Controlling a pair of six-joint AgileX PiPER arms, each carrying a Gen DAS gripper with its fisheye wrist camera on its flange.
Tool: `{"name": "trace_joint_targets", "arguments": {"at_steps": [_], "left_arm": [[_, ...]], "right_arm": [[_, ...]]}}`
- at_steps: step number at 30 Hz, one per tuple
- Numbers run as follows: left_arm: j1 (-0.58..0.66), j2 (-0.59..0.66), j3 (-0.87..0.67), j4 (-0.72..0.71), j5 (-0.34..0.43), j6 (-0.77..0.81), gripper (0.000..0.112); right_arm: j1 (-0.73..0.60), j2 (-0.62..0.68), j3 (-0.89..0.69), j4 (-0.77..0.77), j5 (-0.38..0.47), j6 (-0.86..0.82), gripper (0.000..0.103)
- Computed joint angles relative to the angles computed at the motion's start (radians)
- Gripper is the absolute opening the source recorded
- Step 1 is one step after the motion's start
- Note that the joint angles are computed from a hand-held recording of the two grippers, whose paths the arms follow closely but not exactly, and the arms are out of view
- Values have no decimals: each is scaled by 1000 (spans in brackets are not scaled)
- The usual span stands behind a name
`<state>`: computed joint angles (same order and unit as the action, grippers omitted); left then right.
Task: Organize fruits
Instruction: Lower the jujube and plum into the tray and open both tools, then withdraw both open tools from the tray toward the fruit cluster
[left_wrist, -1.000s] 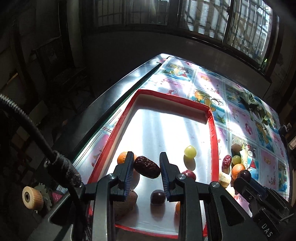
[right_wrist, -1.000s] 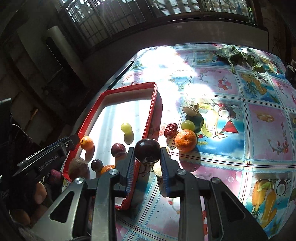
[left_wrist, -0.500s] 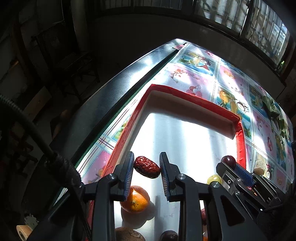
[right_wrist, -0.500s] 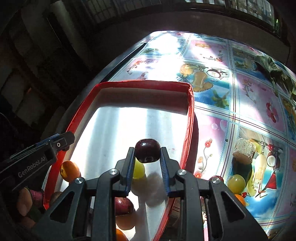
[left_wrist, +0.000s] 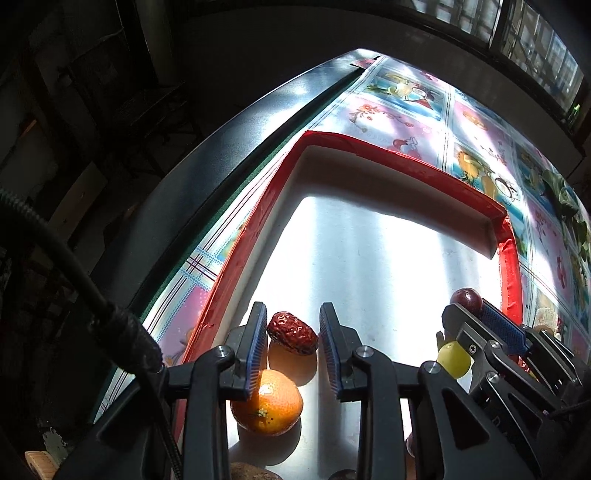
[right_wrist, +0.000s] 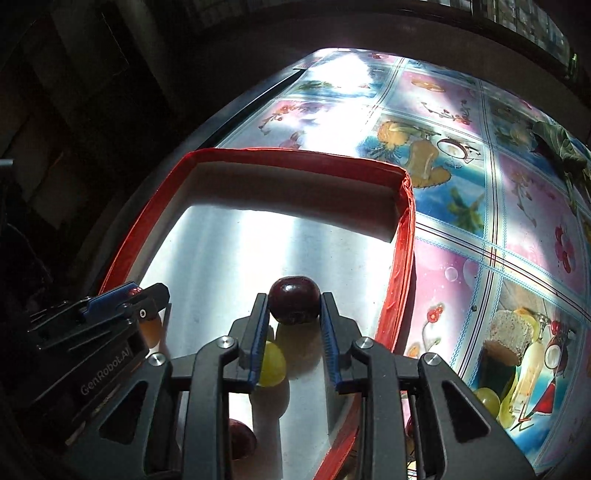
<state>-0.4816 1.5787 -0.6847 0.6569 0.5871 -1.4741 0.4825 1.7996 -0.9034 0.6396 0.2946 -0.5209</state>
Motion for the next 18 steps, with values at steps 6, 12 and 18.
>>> {"name": "trace_joint_targets", "arguments": {"at_steps": [6, 12, 18], "left_arm": [[-25, -77, 43, 11, 27, -43, 37], [-100, -175, 80, -3, 63, -84, 41], [-266, -214, 70, 9, 114, -172, 45]], "right_arm": [[-16, -64, 57, 68, -21, -51, 41], [-117, -247, 206, 333, 21, -317, 41], [-296, -459, 359, 364, 94, -386, 42]]}}
